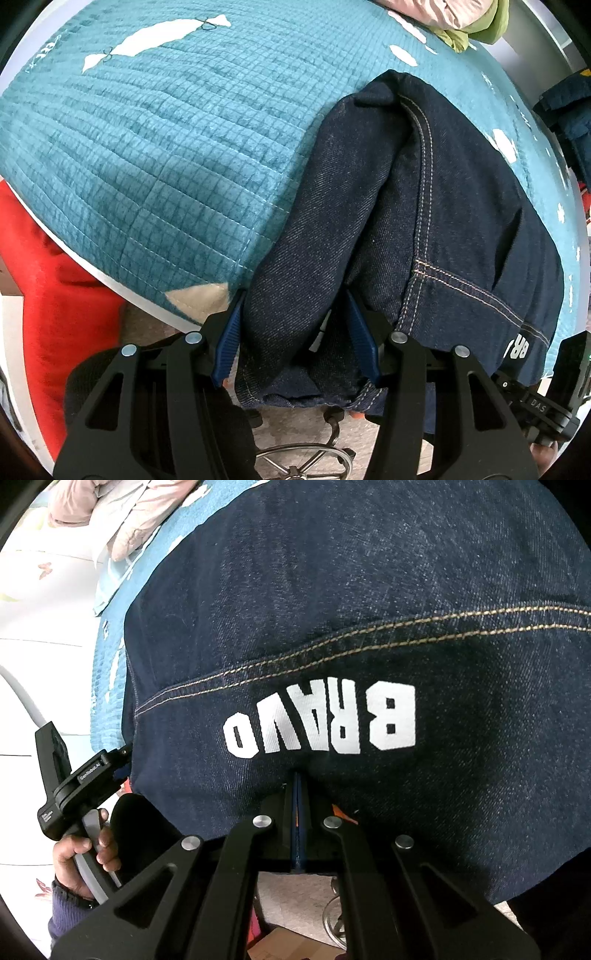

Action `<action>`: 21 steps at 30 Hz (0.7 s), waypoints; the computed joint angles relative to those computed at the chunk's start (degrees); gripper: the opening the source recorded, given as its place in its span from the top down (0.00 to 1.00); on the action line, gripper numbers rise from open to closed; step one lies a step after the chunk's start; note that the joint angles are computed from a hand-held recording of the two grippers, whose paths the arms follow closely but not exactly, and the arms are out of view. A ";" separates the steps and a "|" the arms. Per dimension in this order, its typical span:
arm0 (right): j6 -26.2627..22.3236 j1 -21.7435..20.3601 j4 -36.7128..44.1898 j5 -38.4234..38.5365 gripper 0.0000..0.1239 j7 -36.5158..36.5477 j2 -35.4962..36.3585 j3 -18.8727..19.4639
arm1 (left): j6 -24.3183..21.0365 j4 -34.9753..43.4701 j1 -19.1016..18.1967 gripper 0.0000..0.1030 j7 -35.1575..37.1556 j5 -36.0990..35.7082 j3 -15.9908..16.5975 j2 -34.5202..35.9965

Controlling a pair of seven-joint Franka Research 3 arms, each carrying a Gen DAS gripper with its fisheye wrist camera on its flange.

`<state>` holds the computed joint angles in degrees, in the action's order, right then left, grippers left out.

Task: Fold large clothes
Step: 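Hold the folded denim jacket edge with both grippers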

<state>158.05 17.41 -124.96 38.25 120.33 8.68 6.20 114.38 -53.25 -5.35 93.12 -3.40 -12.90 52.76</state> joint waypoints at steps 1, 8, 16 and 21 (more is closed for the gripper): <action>-0.18 0.24 0.19 -1.17 1.00 0.78 0.11 -0.22 | 0.18 -0.28 0.11 0.48 0.14 -0.09 -0.09 -0.15; -0.54 0.96 0.61 -6.23 1.00 5.19 0.37 -0.86 | 3.32 -5.73 1.60 0.48 1.99 -1.51 -0.99 -3.02; -1.83 1.72 2.64 -11.99 1.00 10.50 1.68 -1.49 | 7.13 -12.37 3.86 0.48 4.03 -4.35 -2.03 -6.51; -2.37 1.42 2.88 -12.60 1.00 10.69 1.74 -1.39 | 6.21 -11.25 3.81 0.47 4.54 -4.33 -1.77 -5.99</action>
